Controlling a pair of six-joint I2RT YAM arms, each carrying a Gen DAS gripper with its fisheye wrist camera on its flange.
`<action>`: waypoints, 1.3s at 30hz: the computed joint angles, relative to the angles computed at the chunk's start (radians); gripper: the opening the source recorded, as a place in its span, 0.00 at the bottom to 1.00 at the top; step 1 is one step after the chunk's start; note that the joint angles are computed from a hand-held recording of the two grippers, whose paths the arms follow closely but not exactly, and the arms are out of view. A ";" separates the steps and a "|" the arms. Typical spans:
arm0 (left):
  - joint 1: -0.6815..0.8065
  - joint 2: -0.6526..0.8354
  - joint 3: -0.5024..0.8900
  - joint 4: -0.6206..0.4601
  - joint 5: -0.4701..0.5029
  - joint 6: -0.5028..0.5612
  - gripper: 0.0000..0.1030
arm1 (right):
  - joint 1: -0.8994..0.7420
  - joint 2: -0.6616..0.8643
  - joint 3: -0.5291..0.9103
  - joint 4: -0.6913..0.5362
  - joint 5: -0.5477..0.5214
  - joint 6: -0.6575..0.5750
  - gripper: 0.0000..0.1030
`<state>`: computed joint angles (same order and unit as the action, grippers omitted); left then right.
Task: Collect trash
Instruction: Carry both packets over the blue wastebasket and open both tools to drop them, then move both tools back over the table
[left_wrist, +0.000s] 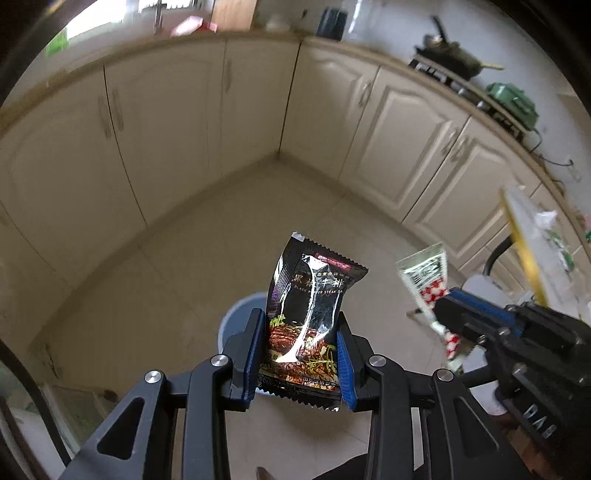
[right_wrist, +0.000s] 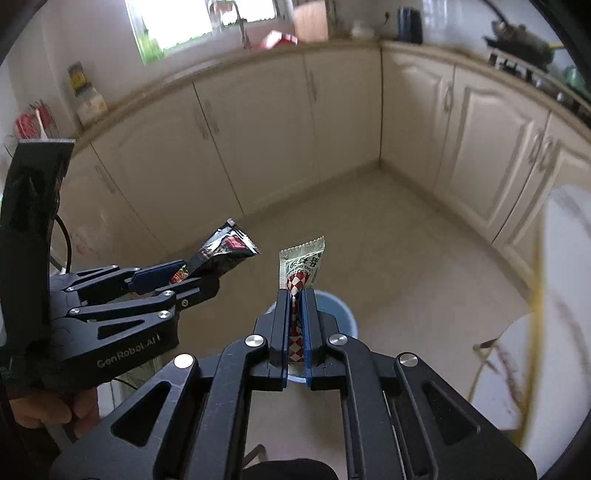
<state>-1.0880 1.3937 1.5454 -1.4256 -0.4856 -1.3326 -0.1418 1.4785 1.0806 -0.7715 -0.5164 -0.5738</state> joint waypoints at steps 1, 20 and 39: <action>0.057 -0.023 -0.058 0.052 0.045 0.050 0.31 | 0.028 0.025 -0.014 0.028 0.024 0.018 0.06; 0.710 0.142 -0.233 0.448 0.407 0.582 0.54 | 0.154 0.498 0.119 0.218 0.127 0.150 0.07; 0.420 -0.014 -0.056 0.206 0.097 0.341 0.57 | 0.152 0.214 0.027 0.219 0.099 0.190 0.70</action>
<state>-0.6679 1.3794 1.4894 -1.2201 -0.3890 -0.9916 0.0099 1.6928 1.1080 -0.5527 -0.4176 -0.3836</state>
